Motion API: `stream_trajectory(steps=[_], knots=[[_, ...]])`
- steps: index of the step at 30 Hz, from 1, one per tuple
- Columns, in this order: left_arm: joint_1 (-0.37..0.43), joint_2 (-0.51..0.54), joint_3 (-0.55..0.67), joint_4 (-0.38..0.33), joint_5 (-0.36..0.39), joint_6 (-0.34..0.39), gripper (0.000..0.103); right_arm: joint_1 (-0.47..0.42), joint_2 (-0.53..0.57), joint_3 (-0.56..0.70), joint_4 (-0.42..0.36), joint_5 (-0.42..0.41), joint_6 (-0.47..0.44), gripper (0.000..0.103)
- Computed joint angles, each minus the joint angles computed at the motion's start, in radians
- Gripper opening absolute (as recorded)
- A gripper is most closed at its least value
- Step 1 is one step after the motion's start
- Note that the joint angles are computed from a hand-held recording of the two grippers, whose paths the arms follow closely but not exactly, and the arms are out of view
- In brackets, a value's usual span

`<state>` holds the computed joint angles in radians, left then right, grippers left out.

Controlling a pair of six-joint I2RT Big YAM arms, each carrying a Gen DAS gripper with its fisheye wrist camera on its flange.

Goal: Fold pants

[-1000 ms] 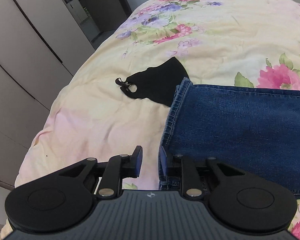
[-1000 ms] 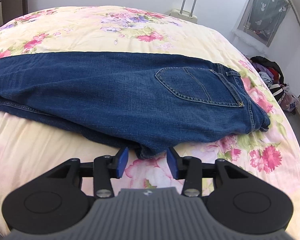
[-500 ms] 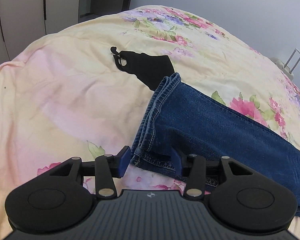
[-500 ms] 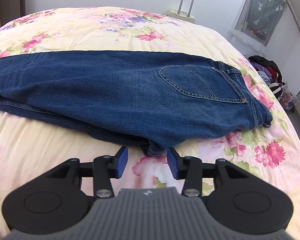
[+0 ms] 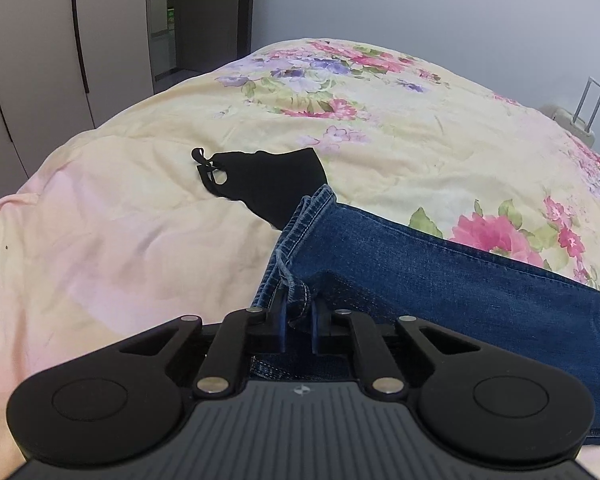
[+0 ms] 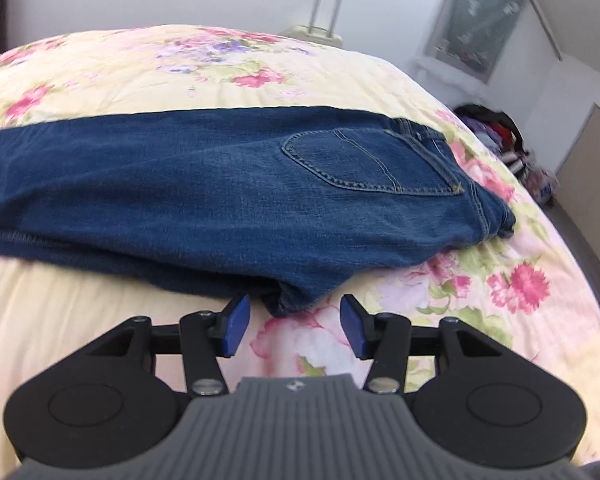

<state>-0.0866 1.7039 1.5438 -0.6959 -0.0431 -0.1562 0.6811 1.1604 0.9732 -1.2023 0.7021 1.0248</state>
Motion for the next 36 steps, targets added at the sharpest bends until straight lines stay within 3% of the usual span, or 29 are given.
stream_trajectory(steps=[2,3,4,5,8,11,14,18,21,26,31,34,36], knots=[[-0.009,0.004,0.015,-0.012,-0.027,-0.005,0.011,-0.034,0.027,0.009,-0.005,-0.022,0.081,0.042],[-0.011,0.006,0.027,-0.019,-0.036,-0.007,0.011,-0.05,0.03,0.009,-0.006,-0.024,0.121,0.019],[-0.013,0.005,0.043,-0.027,-0.041,-0.001,0.011,-0.068,0.014,0.001,0.009,-0.031,0.142,0.004],[-0.013,0.003,0.058,-0.034,-0.046,0.008,0.011,-0.084,-0.018,-0.012,0.049,-0.053,0.121,0.002],[-0.009,0.031,0.14,-0.117,-0.043,0.017,0.011,-0.097,-0.069,0.017,0.034,0.035,0.042,0.001],[-0.016,0.102,0.225,-0.271,-0.084,0.034,0.011,-0.158,-0.08,0.035,0.033,-0.029,-0.053,0.0],[-0.013,0.159,0.266,-0.394,-0.096,0.027,0.011,-0.18,-0.052,0.021,0.016,-0.112,-0.073,0.0],[-0.012,0.173,0.259,-0.439,-0.128,0.087,0.01,-0.176,-0.054,-0.028,0.032,-0.145,-0.043,0.001],[-0.004,0.181,0.269,-0.439,-0.114,0.071,0.01,-0.171,-0.043,-0.026,0.033,-0.133,-0.044,0.001],[-0.02,0.207,0.281,-0.452,-0.162,0.075,0.011,-0.166,-0.043,-0.028,0.028,-0.132,-0.038,0.001],[0.009,0.198,0.313,-0.554,-0.084,0.05,0.011,-0.17,-0.044,-0.018,0.018,-0.146,-0.048,0.002],[0.019,0.177,0.293,-0.548,-0.076,0.043,0.013,-0.169,-0.044,-0.02,0.02,-0.143,-0.05,0.002],[0.012,0.167,0.275,-0.53,-0.153,0.041,0.013,-0.167,-0.047,-0.023,0.022,-0.143,-0.048,0.002]])
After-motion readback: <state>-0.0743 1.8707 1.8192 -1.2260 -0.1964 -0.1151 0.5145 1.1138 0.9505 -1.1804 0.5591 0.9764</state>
